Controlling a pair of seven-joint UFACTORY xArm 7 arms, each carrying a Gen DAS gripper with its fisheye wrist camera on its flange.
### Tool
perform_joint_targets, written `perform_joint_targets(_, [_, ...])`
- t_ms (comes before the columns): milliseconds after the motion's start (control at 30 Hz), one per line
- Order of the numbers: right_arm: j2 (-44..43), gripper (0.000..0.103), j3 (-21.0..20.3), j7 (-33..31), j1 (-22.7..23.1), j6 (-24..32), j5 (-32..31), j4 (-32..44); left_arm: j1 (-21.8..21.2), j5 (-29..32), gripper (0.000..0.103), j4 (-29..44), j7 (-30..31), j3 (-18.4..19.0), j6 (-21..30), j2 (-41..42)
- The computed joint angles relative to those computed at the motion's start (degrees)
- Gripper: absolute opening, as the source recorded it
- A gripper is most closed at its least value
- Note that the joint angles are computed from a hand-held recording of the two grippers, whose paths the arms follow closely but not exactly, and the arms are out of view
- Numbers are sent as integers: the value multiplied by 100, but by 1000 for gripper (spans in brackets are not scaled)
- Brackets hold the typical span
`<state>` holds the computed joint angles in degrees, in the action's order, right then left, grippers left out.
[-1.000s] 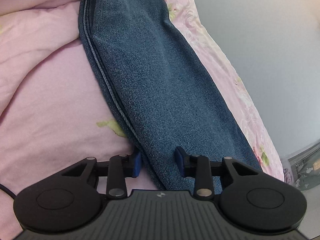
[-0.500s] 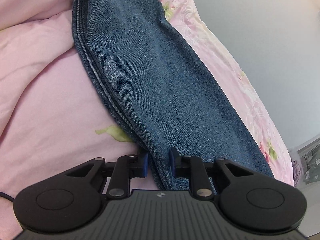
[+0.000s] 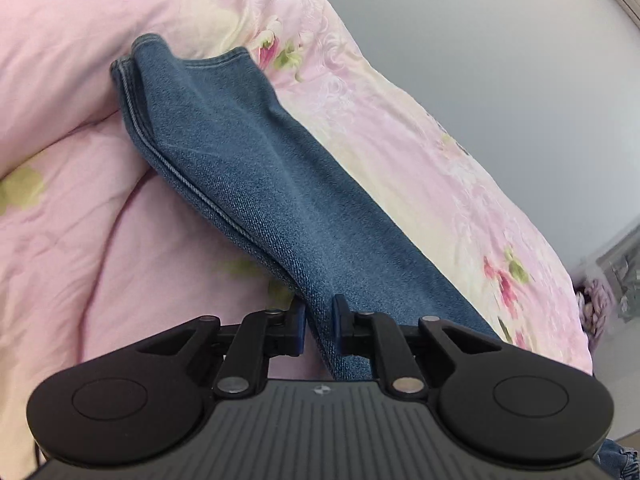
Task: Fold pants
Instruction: 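Open both grippers and release the jeans, smoothing them flat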
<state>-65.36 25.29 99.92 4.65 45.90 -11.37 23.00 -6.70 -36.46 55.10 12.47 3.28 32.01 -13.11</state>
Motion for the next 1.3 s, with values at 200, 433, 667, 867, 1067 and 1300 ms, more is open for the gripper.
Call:
perform_joint_targets(200, [-1332, 30, 326, -32, 871, 2347, 473, 329, 124, 339, 14, -1151, -241, 193, 913, -1598])
perform_joint_targets(433, [-2247, 30, 712, 29, 1268, 3785, 1101, 303, 84, 453, 14, -2304, -509, 488, 1064, -2737])
perform_joint_targets(667, [-2028, 42, 631, -217, 1303, 3970, 1281, 305, 120, 712, 31, -2081, -82, 828, 1392, -2357])
perform_joint_targets(867, [-1242, 53, 653, -723, 1071, 4541, 1175, 1154, 593, 989, 41, -1444, 212, 987, 1241, -1628])
perform_joint_targets(1067, [-427, 53, 1165, -586, 842, 3437, 1603, 1760, 1202, 1703, 39, -804, -477, 531, 967, -919])
perform_joint_targets(1300, [1484, 52, 2399, 203, 547, 2088, 1724, 2606, 518, 1296, 40, -1078, 951, 737, 1111, -1813])
